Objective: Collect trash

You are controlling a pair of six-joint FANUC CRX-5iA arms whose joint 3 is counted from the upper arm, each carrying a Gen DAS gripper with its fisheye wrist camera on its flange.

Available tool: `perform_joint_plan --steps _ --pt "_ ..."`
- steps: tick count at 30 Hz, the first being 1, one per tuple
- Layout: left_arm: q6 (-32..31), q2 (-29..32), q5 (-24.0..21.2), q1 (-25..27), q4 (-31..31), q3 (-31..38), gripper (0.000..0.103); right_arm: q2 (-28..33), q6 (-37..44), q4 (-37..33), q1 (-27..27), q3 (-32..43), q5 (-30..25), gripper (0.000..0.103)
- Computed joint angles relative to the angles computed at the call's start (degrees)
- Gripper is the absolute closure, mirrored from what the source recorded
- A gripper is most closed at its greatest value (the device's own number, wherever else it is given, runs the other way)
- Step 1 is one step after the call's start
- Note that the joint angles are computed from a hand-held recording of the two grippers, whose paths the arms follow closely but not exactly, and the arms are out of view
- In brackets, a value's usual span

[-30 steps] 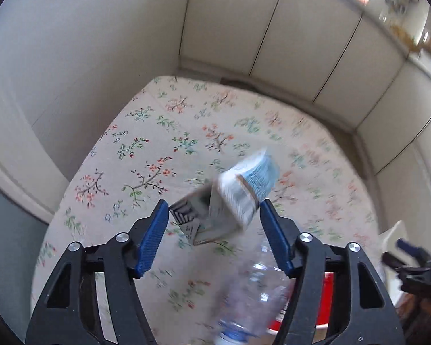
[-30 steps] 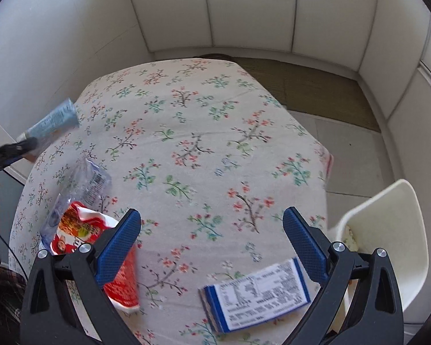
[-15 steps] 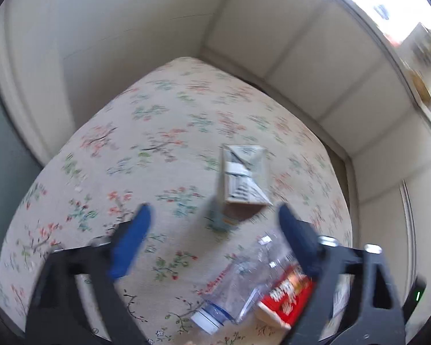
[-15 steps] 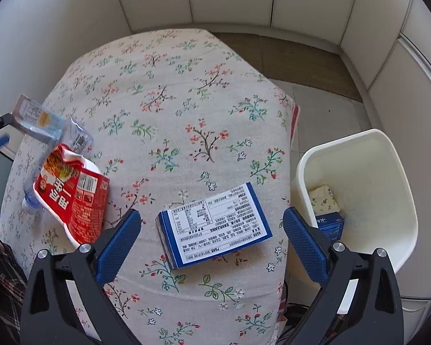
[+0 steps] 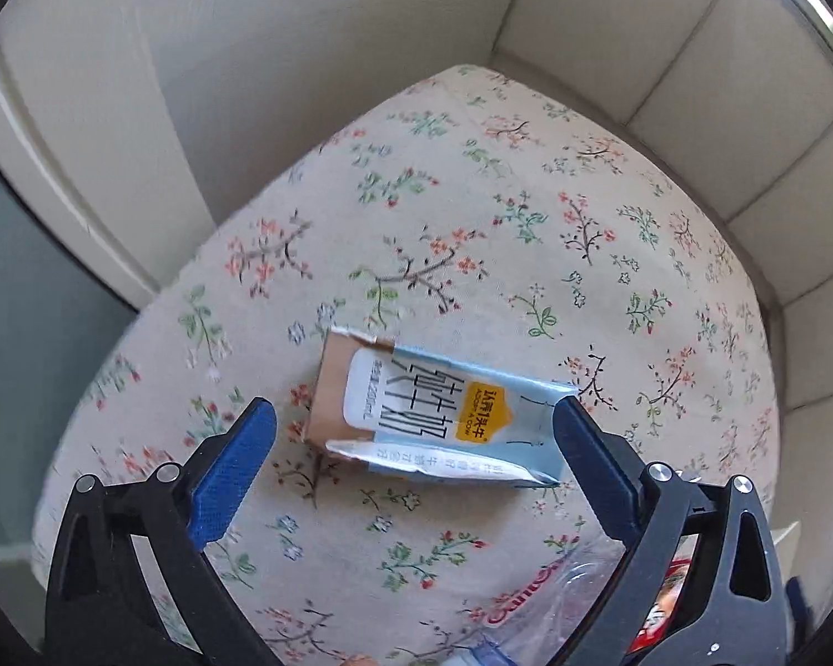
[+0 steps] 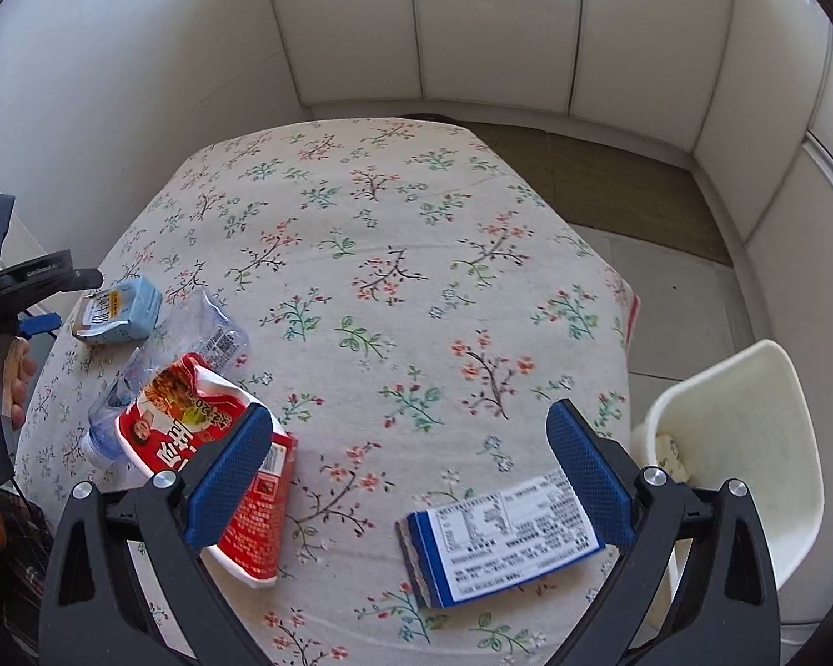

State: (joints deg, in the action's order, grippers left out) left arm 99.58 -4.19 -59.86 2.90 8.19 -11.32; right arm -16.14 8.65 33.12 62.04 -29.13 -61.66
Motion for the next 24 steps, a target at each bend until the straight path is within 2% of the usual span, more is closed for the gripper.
perform_joint_plan --steps 1,4,7,8,9,10,12,15,18,20,23,24 --pt "-1.2 0.3 -0.1 -0.1 0.2 0.1 0.007 0.4 0.8 -0.5 -0.6 0.4 1.0 0.007" --pt "-4.9 1.1 -2.5 -2.9 -4.9 3.4 0.007 1.4 2.2 -0.5 -1.2 0.9 2.5 0.007" --pt "-16.4 3.1 -6.3 -5.1 -6.7 6.9 0.007 1.9 4.8 -1.4 -1.5 1.5 3.6 0.007" --pt "-22.8 4.9 -9.5 -7.0 -8.9 9.4 0.007 2.1 5.5 -1.8 -1.6 1.8 3.8 0.007" --pt "-26.2 5.9 -11.1 -9.0 -12.4 11.0 0.007 2.4 6.3 -2.1 -1.7 2.0 3.8 0.007" --pt "-27.5 6.3 -11.5 -10.9 -16.0 11.9 0.007 2.7 6.8 -2.3 -1.7 2.3 3.8 0.007" --pt "-30.1 6.9 -11.4 -12.6 -19.2 12.5 0.007 3.0 7.7 -2.8 -1.9 2.6 3.7 0.007" --pt "-32.8 8.8 -10.5 -12.8 -19.6 13.4 0.007 3.2 8.2 -3.8 -2.5 3.0 4.1 0.007" --pt "-35.9 11.9 -11.7 -13.7 -20.6 14.8 0.007 3.6 8.8 -4.3 -2.7 3.2 3.5 0.007" --pt "-37.4 11.9 -9.2 -13.7 -19.4 14.1 0.006 3.6 8.9 -5.1 -2.9 3.2 3.1 0.007" --pt "-38.4 11.6 -7.6 -11.8 -15.1 12.7 0.023 3.3 8.5 -5.6 -3.0 2.9 2.0 0.007" --pt "-38.1 11.0 -6.8 -11.4 -14.2 11.8 0.034 3.2 8.1 -5.5 -2.9 2.9 1.6 0.007"
